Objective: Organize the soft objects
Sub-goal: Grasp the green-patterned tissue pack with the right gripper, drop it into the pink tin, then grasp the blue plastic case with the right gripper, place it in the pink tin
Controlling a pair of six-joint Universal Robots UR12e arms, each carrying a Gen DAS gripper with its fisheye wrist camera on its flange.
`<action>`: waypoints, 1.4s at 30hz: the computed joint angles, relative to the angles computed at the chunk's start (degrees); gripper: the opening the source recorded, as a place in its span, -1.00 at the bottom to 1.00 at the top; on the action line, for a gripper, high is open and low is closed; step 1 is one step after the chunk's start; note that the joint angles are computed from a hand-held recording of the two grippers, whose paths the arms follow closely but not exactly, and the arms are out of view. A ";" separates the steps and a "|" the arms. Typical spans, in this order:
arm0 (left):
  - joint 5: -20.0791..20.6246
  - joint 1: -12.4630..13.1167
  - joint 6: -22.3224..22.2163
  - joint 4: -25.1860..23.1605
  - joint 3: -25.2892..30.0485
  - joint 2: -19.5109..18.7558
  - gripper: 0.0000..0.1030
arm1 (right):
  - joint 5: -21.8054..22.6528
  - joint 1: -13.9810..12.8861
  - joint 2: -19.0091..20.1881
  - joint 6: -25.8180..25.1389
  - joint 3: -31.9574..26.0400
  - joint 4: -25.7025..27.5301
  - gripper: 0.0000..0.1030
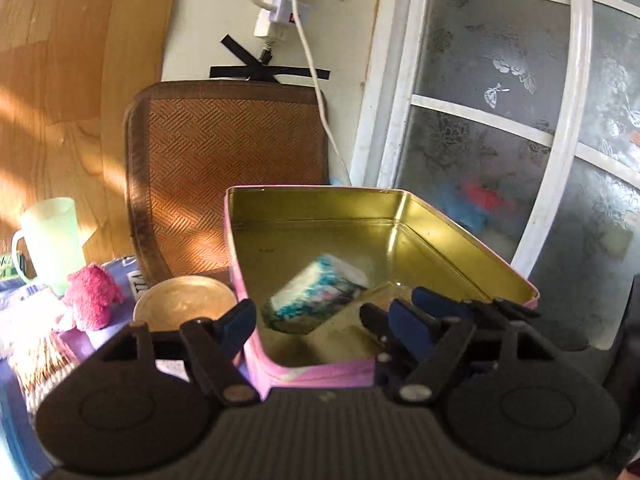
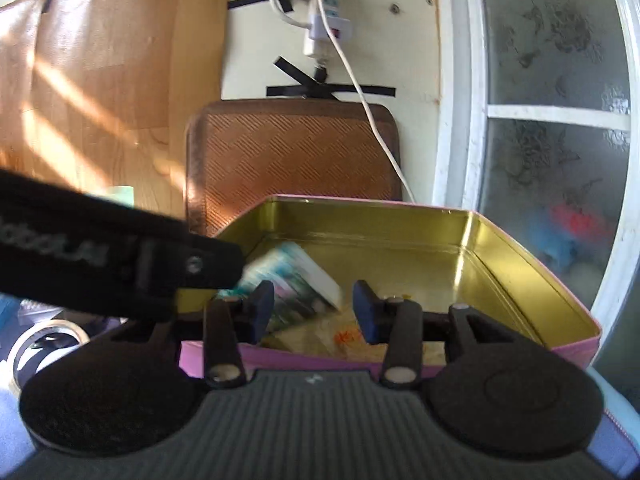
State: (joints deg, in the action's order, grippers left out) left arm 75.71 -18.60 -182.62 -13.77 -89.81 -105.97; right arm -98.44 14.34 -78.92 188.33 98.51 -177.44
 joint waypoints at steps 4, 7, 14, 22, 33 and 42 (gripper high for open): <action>-1.50 2.05 -1.72 4.33 -4.97 2.98 0.51 | 1.09 -0.04 -1.57 2.53 2.64 -3.99 -0.06; -3.17 4.25 -2.73 6.19 -9.59 6.12 0.52 | 2.64 0.40 -2.39 4.65 4.05 -7.78 -0.07; 0.72 10.87 -7.92 8.58 -22.56 15.79 0.52 | 13.95 1.85 -2.42 4.35 2.29 -4.40 -0.20; 8.90 16.51 -14.42 6.95 -30.30 22.66 0.54 | 32.12 5.11 1.54 -0.13 -6.19 12.90 0.05; 7.97 17.34 -15.14 8.94 -31.77 22.61 0.66 | 27.16 9.58 7.14 -6.87 -14.60 25.25 0.12; 6.83 17.35 -15.41 8.22 -31.58 22.53 0.71 | 41.05 5.20 1.55 -21.51 -8.67 30.60 0.11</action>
